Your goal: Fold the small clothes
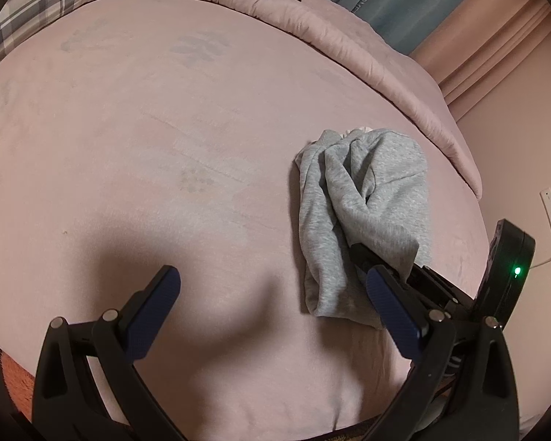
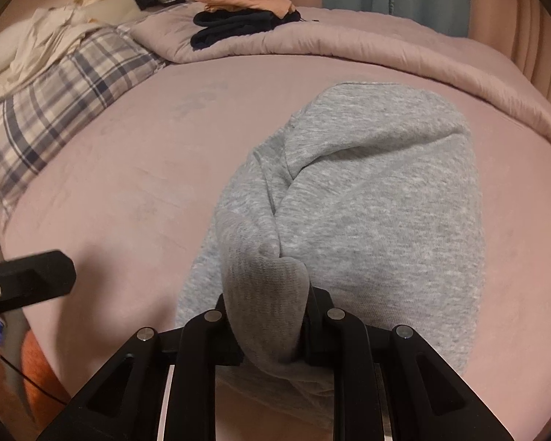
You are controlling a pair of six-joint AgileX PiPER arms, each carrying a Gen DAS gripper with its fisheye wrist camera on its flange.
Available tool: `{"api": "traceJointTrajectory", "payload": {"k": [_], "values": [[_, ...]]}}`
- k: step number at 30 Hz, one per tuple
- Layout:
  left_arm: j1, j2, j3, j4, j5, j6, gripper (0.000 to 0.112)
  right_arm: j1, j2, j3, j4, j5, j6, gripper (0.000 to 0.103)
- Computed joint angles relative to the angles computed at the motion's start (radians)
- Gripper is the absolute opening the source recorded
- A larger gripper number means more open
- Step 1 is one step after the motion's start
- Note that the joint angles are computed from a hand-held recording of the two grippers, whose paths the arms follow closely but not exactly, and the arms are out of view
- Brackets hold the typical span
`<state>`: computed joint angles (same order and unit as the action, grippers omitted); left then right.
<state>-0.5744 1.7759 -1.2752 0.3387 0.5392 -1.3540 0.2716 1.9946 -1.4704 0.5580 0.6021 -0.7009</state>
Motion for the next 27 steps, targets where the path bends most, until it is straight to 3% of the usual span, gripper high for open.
{"api": "traceJointTrajectory", "payload": {"k": [5, 13, 17, 22, 27], "values": [[-0.001, -0.008, 0.01, 0.009, -0.006, -0.006, 0.102, -0.023, -0.006, -0.007, 0.06, 0.053, -0.023, 0.028], [0.006, -0.006, -0.016, 0.016, 0.003, 0.006, 0.102, -0.083, -0.031, -0.011, 0.19, 0.193, -0.097, 0.064], [0.012, 0.012, -0.058, -0.006, 0.004, 0.056, 0.102, -0.124, -0.051, -0.006, 0.221, 0.242, -0.096, 0.064], [0.027, 0.067, -0.166, -0.069, 0.014, 0.168, 0.102, -0.196, -0.109, 0.041, 0.289, 0.245, -0.147, 0.075], [0.046, 0.201, -0.375, -0.216, 0.05, 0.381, 0.101, -0.245, -0.136, 0.067, 0.275, 0.176, -0.109, 0.076]]}}
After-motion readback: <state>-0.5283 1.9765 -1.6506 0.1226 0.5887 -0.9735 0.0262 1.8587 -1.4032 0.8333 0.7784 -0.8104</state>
